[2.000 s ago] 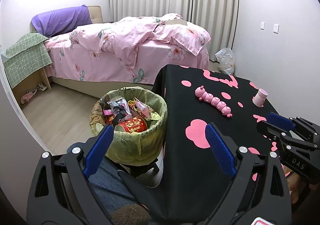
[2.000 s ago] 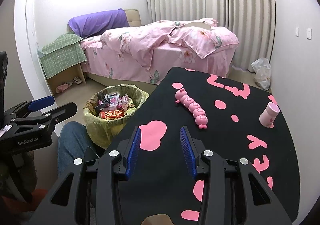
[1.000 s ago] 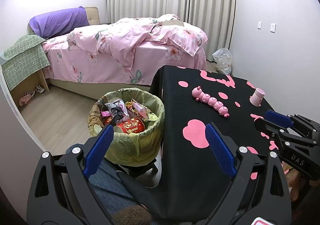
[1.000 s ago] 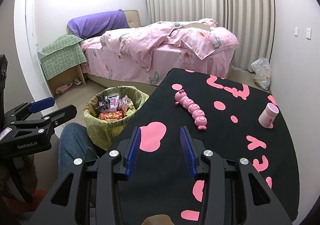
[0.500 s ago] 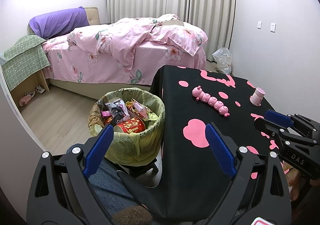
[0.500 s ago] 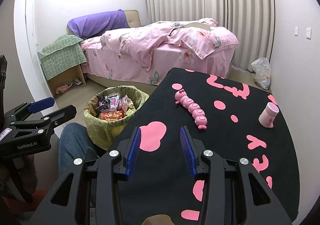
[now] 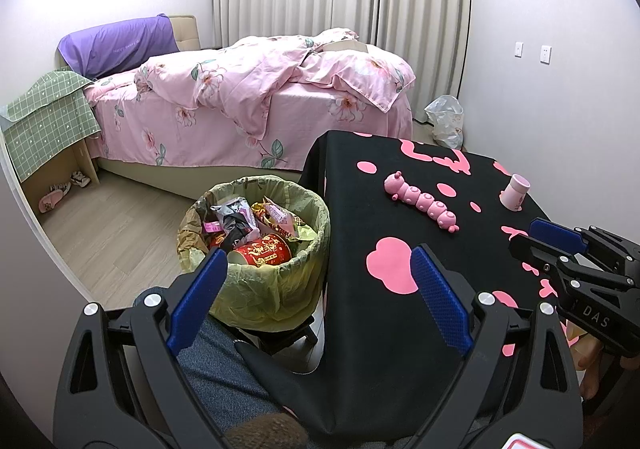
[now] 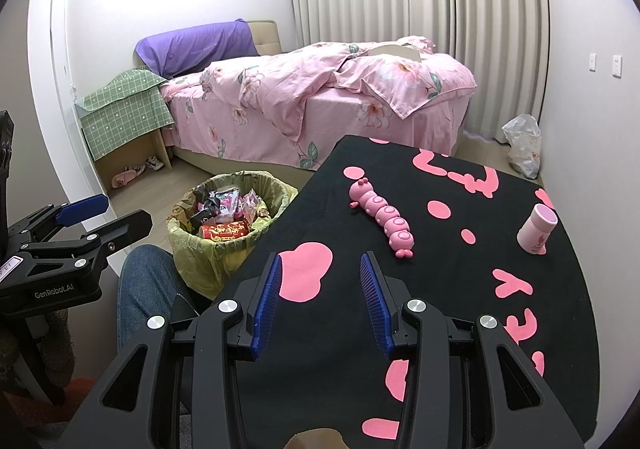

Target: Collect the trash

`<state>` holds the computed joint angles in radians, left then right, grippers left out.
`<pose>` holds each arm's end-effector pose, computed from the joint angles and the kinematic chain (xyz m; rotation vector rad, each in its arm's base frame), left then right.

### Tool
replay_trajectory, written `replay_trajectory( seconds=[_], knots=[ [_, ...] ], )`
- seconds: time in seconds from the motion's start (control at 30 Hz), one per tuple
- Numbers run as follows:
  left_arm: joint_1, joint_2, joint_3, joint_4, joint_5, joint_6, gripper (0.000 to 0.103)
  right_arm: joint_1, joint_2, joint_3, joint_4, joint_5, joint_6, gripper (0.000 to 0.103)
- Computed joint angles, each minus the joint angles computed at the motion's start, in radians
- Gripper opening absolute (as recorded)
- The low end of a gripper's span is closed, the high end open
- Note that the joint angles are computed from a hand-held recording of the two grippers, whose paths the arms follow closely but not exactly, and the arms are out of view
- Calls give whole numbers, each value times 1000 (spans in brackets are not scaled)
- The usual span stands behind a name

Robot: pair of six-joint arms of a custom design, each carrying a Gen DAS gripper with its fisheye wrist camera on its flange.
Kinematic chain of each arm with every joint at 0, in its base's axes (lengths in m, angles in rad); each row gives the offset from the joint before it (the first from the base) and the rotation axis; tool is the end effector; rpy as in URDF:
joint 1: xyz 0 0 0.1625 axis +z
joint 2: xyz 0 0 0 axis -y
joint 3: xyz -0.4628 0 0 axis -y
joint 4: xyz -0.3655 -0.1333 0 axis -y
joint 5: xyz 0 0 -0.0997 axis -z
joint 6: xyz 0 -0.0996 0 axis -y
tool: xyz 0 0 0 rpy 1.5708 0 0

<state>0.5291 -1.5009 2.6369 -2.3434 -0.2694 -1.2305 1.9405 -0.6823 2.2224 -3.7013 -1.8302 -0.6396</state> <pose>-0.1174 -0.3343 0.2325 0.0898 2.0145 -1.2245 0.2836 -0.4336 0.0645 1.2155 -2.4227 0.7686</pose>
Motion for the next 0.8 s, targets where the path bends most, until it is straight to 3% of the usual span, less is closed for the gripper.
replay_trajectory(
  seconds=[0.13,0.33,0.8],
  knots=[
    [-2,1,-2,10,0,-11,88,0,-1,0,1,0,0,39],
    [9,13,7,-84,-16,71,88,1,-1,0,-2,0,-2,39],
    [-2,16,21,-103,-4,81,88,0,-1,2,-2,-2,-1,39]
  ],
)
